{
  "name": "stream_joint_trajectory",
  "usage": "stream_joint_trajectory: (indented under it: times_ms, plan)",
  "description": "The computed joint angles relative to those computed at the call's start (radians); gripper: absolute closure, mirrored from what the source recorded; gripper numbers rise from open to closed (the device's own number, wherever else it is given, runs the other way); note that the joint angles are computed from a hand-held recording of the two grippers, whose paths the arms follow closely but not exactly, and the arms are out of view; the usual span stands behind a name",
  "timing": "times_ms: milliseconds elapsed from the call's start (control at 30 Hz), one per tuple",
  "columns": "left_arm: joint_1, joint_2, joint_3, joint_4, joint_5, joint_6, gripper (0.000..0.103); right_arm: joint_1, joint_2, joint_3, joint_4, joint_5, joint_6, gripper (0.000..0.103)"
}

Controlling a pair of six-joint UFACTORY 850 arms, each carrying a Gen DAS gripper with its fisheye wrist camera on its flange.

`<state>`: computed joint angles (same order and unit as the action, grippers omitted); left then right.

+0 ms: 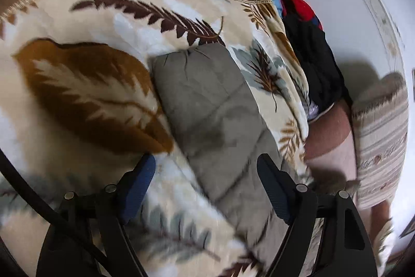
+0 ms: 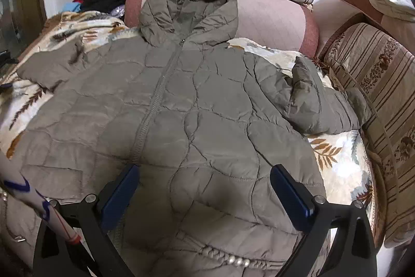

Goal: Fold large clothes
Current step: 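Grasp the jacket sleeve nearest the left gripper with the left gripper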

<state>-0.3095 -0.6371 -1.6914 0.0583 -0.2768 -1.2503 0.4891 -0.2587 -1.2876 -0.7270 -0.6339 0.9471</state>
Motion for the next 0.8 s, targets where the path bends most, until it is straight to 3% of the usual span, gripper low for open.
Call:
stream_joint_trajectory:
  times_ms: [133, 233, 300, 367, 433, 667, 800]
  plan:
    - [0.02, -0.041, -0.035, -0.062, 0.048, 0.085, 0.023, -0.007, -0.036, -0.03, 0.02, -0.017, -0.026, 0.001]
    - [0.031, -0.095, -0.107, -0.203, 0.029, 0.221, 0.023, -0.013, -0.058, -0.047, 0.039, -0.019, -0.047, 0.001]
    - [0.027, -0.129, -0.167, -0.102, -0.02, 0.135, 0.023, -0.014, -0.068, -0.053, 0.045, -0.023, -0.058, 0.001]
    - [0.007, -0.187, -0.283, 0.085, -0.166, -0.011, 0.042, -0.015, -0.074, -0.055, 0.046, -0.026, -0.062, 0.001]
    - [-0.008, -0.248, -0.402, 0.125, -0.308, -0.016, 0.086, -0.018, -0.075, -0.055, 0.05, -0.025, -0.062, 0.002]
    - [-0.074, -0.221, -0.465, 0.188, -0.36, -0.006, 0.092, -0.03, -0.03, -0.022, 0.033, 0.028, -0.022, 0.005]
    - [-0.148, -0.258, -0.613, 0.193, -0.403, 0.087, 0.093, -0.035, 0.011, 0.013, 0.015, 0.062, 0.022, 0.005]
